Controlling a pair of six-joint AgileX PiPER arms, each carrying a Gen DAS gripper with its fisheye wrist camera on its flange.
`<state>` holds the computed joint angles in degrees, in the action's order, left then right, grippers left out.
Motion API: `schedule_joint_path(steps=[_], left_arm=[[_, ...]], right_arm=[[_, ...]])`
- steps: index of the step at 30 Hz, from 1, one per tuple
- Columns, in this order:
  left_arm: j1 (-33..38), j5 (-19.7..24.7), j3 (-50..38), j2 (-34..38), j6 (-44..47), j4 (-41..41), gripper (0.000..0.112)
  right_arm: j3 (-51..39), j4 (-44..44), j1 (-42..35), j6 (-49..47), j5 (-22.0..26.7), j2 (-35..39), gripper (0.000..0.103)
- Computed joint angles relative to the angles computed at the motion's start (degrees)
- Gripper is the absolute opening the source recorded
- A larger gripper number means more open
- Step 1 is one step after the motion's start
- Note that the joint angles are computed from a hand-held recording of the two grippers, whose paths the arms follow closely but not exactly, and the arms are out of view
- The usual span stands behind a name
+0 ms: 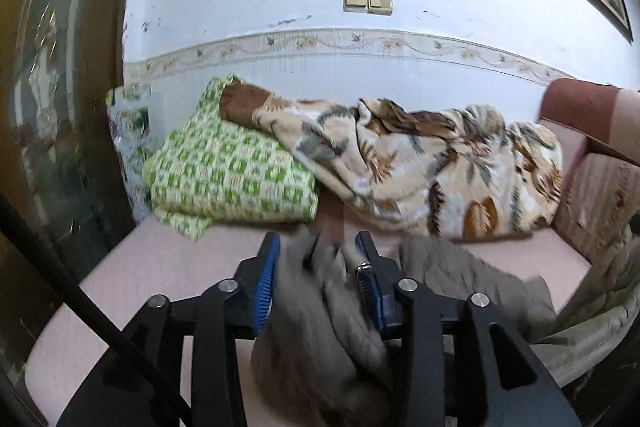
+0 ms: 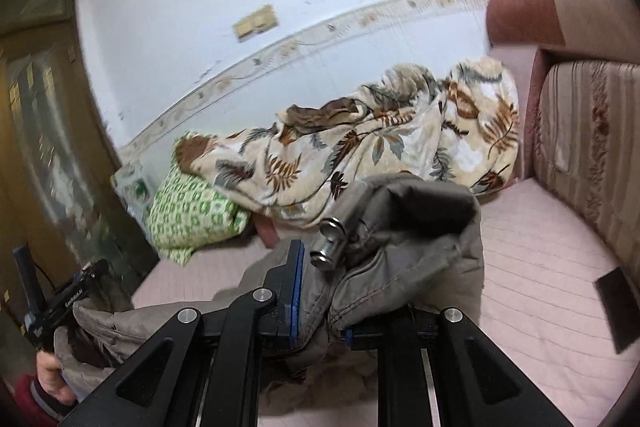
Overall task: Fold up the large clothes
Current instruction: 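Lift the hem with both grippers and fold it over toward the hood, then lower the folded hem onto the hood and open both grippers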
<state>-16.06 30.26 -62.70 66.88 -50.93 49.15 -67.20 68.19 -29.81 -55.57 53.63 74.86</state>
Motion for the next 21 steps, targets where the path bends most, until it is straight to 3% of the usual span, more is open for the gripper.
schedule_joint_path(steps=[3,6,8,16,21], left_arm=[[2.7,-0.3,-8.7,8.2,0.2,1.7,0.069],[7.1,0.5,-19.2,15.9,10.3,-7.7,0.070],[8.9,0.8,-22.6,18.7,11.7,-8.8,0.070],[13.1,-4.0,-19.5,20.8,15.7,-12.7,0.071],[11.9,-6.1,-16.2,24.5,18.9,-16.2,0.071]], right_arm=[[-9.9,-4.3,5.7,7.4,-4.7,9.8,0.016],[-19.2,-9.6,9.2,15.0,-7.5,18.2,0.016],[-26.6,-14.1,11.2,21.4,-9.0,24.7,0.016],[-51.9,-30.5,16.1,41.6,-5.5,46.1,0.019],[-61.6,-32.7,16.9,48.8,-2.1,54.5,0.037]])
